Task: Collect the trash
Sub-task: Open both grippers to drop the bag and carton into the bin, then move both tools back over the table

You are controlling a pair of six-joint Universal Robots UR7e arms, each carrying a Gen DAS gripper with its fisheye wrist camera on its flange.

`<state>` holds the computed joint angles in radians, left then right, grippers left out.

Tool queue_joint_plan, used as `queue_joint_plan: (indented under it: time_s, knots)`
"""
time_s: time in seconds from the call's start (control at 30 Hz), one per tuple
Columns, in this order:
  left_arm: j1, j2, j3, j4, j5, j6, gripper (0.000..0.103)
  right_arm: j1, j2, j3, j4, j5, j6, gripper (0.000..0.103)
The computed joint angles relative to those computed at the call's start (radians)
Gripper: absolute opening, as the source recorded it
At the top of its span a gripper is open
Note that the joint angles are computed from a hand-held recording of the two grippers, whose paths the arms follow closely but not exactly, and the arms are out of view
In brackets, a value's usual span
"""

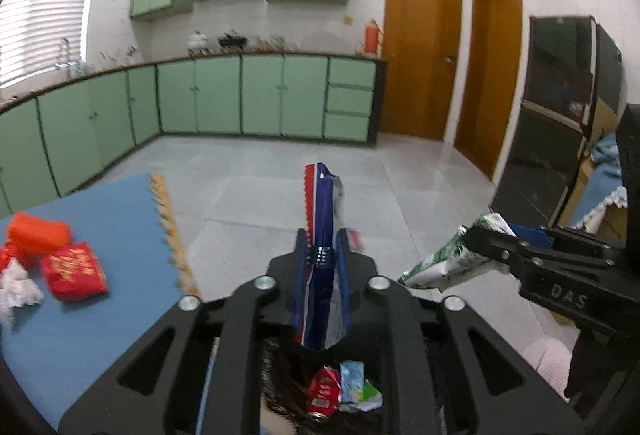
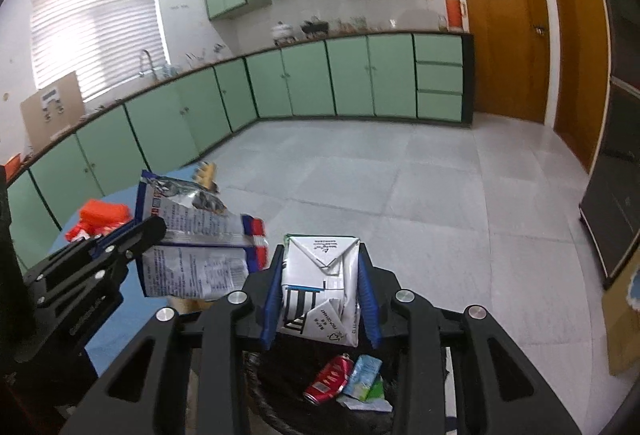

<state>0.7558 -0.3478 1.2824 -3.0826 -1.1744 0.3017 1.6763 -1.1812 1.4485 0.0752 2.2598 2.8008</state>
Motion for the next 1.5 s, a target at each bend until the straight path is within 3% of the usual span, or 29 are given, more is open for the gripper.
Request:
queue_joint_plan:
  time_s: [0.1, 0.33, 0.5, 0.83, 0.97, 1.1, 1.4, 1.5]
  knots:
    - [0.013, 0.031, -0.046, 0.080, -0.021, -0.017, 0.041, -0.031, 0.002, -0.008, 0.025, 0.018, 0.024, 0.044]
    - [0.027, 0.057, -0.083, 0.142, -0.019, -0.024, 0.050, -0.052, -0.034, 0.027, -0.011, 0.038, 0.031, 0.064]
    - [0.028, 0.028, -0.051, 0.093, 0.000, -0.031, 0.060, -0.025, -0.045, 0.049, -0.066, 0.047, -0.002, 0.089]
    - [0.044, -0.086, 0.042, -0.023, 0.071, -0.030, 0.067, 0.047, -0.012, 0.018, -0.076, 0.034, -0.043, 0.095]
    - [0.053, -0.153, 0.115, -0.110, 0.146, -0.003, 0.071, 0.080, 0.042, -0.025, -0.072, 0.013, -0.071, 0.097]
    - [0.064, -0.222, 0.198, -0.213, 0.246, 0.033, 0.073, 0.103, 0.117, -0.085, -0.045, -0.055, -0.080, 0.097]
    - [0.106, -0.326, 0.325, -0.444, 0.571, 0.136, 0.079, 0.153, 0.323, -0.256, 0.023, -0.182, -0.095, 0.097]
    - [0.125, -0.346, 0.340, -0.469, 0.643, 0.138, 0.079, 0.169, 0.413, -0.346, 0.090, -0.210, -0.094, 0.097]
